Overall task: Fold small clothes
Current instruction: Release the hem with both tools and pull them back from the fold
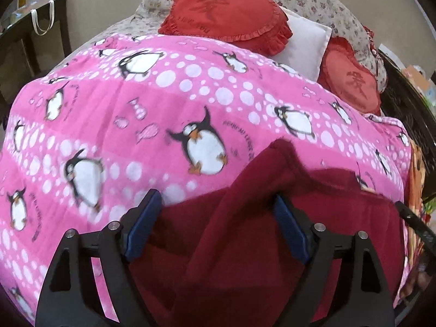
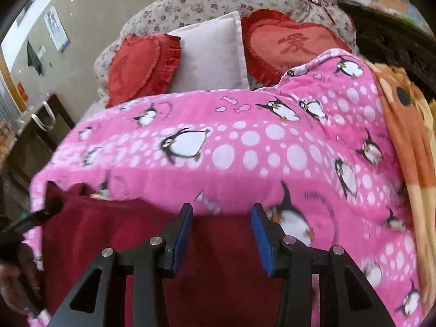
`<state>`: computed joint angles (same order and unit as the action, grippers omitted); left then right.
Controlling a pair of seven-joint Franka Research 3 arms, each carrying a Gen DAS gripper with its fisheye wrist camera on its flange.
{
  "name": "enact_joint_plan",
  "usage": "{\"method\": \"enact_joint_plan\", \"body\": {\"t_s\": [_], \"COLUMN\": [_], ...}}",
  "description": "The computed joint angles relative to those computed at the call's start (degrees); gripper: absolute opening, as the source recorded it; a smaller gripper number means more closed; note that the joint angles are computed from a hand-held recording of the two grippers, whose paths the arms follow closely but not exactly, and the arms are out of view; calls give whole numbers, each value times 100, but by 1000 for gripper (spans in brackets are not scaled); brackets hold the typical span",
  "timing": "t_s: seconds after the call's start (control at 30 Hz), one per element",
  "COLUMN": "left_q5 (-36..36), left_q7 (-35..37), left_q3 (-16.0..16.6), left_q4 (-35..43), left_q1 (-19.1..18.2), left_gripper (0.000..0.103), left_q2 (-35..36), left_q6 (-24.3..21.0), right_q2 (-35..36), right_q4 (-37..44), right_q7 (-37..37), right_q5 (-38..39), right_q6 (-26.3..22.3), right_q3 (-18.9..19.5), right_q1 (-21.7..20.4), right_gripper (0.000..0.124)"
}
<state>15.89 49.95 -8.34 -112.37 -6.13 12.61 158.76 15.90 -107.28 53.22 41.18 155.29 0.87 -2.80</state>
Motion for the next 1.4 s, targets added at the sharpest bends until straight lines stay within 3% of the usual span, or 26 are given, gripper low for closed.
{"method": "enact_joint_plan", "body": {"t_s": [0.07, 0.2, 0.33, 0.47, 0.63, 1.0, 1.2, 1.3, 1.4], "left_q5": [-132, -298, 558, 472, 432, 607, 114, 182, 248], "left_q7": [99, 260, -285, -439, -756, -963, -618, -615, -670], "left_q3": [-49, -116, -193, -233, -314, -307, -62, -144, -192], "left_q4": [-380, -1362, -1974, -2484, -2999, -3402, -3507, -3559, -3573], "left_q1": [65, 71, -10, -87, -92, 0, -139, -6, 65], "left_gripper": [84, 84, 84, 84, 84, 84, 84, 84, 84], "left_q2": [-342, -1142, -1760, -2138, -2581, -2936, -2872, -2886, -2856], "left_q6": [92, 575, 222, 214, 297, 570, 776, 815, 844], "right_q2": [-459, -1590, -2348, -2219, -2638, -3137, -3131, -3182, -3301], "right_q4": [-389, -1581, -2653, -3145, -3198, -3365, -3356, -3441, -3482], "right_q7": [-404, -1342, -1588, -674, -689, 25, 1438, 2537, 1860], "right_q5": [401, 897, 553, -826, -165, -759, -2114, -3164, -2353], "right_q6": [-261, -367, -316, 164, -265, -101, 507, 737, 779], "right_q3": [68, -139, -372, -280, -634, -395, 10, 296, -353], "right_q1": [-181, -88, 168, 161, 424, 838, 507, 42, 730], "right_gripper": [42, 49, 49, 49, 49, 54, 54, 54, 54]}}
